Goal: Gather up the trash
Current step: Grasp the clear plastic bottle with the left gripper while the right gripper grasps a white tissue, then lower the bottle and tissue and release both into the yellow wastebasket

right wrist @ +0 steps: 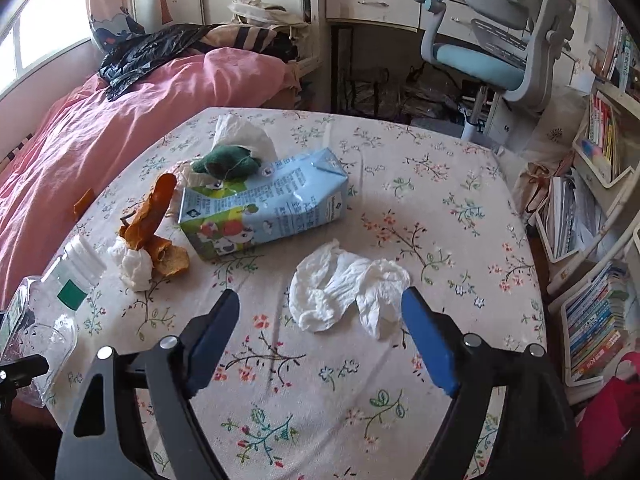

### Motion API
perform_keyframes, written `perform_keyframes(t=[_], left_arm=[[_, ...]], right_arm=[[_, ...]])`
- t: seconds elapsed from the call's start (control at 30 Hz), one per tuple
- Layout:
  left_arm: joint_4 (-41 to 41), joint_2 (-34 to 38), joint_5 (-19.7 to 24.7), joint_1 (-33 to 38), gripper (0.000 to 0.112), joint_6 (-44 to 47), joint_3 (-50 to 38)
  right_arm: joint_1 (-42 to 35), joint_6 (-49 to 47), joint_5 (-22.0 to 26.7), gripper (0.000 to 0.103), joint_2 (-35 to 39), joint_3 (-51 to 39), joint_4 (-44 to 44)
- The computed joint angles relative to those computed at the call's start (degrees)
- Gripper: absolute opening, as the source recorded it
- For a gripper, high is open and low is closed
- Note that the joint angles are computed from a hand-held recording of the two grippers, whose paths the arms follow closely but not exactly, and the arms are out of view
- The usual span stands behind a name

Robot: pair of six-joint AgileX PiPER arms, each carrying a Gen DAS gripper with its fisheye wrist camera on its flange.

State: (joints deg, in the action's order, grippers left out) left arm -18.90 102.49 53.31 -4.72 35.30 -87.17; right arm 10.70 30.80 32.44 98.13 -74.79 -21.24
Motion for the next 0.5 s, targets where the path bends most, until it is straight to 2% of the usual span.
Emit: perform_keyframes(t=[0.13, 0.2, 0.23, 0.27, 0.3, 0.37, 0.43, 0.47, 0.5], left_arm=[[1.04, 1.96, 0.3, -0.77, 0.053, -1.51, -2.52], [1.34, 2.78, 0.51, -1.13, 0.053, -1.9, -3.65], [1.45, 3.06, 0.5, -1.29, 0.053, -1.95, -3.97], [1.61, 3.38, 0.65, -1.42, 0.053, -2.04, -4.32], [1.7, 3.76, 0.96, -1.5, 0.053, -2.03, -4.72], [1.53, 4.08, 1.0, -1.53, 0.052, -1.88, -4.96], [1.15, 3.93, 0.86, -1.43, 0.052, -1.88, -4.76], [0.89, 3.61, 0.52, -1.31, 0.052, -1.83, -4.29], [0.58, 3.21, 0.19, -1.12, 0.052, -1.68, -3.81]], right_arm=[[-1.86, -0.49, -0.09, 0.08, 3.91, -3.17, 0.67], [-3.29, -3.39, 0.01, 0.079, 6.27, -4.88, 3.88], [-4.05, -6.68, 1.25, 0.066, 7.29, -6.18, 7.25], [-4.57, -9.47, 1.66, 0.059, 7.54, -6.39, 10.06], [-4.56, -10.35, 2.36, 0.057, 8.11, -7.15, 10.59], [-3.99, -10.84, 2.49, 0.045, 7.86, -6.86, 9.91], [-4.05, -12.17, 2.25, 0.02, 7.29, -6.27, 10.78], [-4.47, -13.1, 1.97, 0.013, 6.8, -5.66, 12.36], [-5.01, -14.79, 1.94, 0.01, 6.28, -5.14, 14.66]])
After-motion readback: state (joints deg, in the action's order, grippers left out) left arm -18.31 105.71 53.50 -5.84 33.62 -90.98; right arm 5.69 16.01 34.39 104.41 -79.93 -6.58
